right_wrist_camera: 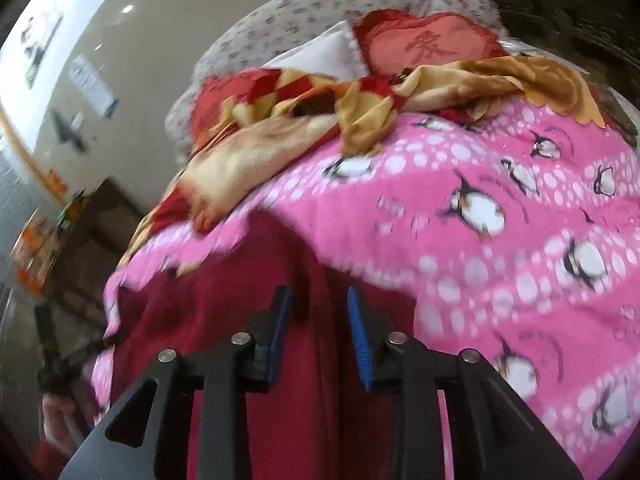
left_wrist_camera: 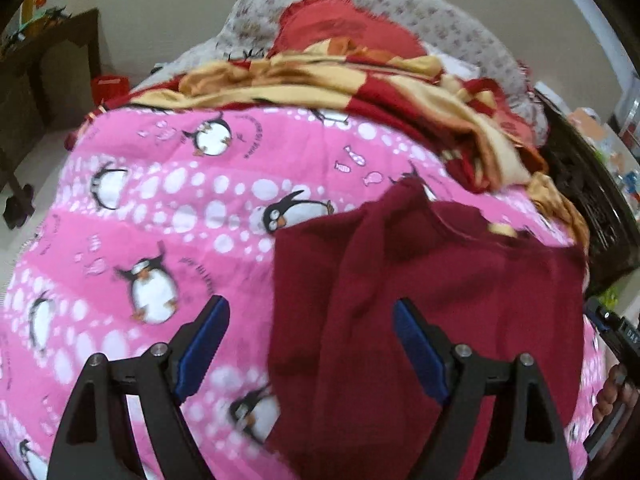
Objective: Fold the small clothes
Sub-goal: 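Open both tools and withdraw them from the folded sweatshirt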
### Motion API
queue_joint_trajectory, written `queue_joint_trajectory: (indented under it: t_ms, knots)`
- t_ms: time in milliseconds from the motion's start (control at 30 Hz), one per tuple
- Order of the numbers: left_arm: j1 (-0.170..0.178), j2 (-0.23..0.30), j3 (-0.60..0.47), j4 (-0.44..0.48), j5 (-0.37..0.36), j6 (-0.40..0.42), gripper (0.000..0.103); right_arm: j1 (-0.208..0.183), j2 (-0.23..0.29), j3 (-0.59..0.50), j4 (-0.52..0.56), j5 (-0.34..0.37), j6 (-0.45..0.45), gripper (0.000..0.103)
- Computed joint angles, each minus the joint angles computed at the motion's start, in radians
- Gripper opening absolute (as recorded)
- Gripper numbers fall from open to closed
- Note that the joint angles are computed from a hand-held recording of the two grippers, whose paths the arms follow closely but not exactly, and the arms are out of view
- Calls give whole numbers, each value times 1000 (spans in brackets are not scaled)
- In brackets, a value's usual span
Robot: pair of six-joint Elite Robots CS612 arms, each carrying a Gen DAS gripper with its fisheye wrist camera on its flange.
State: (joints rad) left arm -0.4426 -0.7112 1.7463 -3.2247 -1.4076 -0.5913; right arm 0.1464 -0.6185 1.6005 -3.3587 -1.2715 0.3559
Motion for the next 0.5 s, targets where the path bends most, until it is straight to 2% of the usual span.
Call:
queue_joint_trajectory:
  t_ms: [167, 300, 333, 367, 400, 433, 467, 500]
  knots:
    - [-11, -42, 106, -83, -48, 14, 87, 15, -46, 113, -17, 3, -97, 55]
    - [-27, -52, 165, -129, -116, 27, 87, 24, -48, 154, -11, 13, -104, 54]
    - [-33, -51, 170, -127, -126, 40, 87, 24, -43, 157, -8, 31, -100, 51]
    - [-40, -50, 174, -111, -138, 62, 87, 24, -40, 159, -7, 32, -96, 39]
    - [-46, -50, 176, -94, -142, 84, 87, 25, -36, 162, -17, 33, -88, 31]
    - [-53, -49, 179, -79, -140, 104, 80, 23, -34, 164, -26, 45, -77, 22]
    - [-56, -48, 182, -77, -144, 116, 68, 20, -34, 166, -34, 55, -67, 18]
    - [-54, -47, 184, -77, -164, 124, 62, 17, -35, 170, -50, 60, -60, 18]
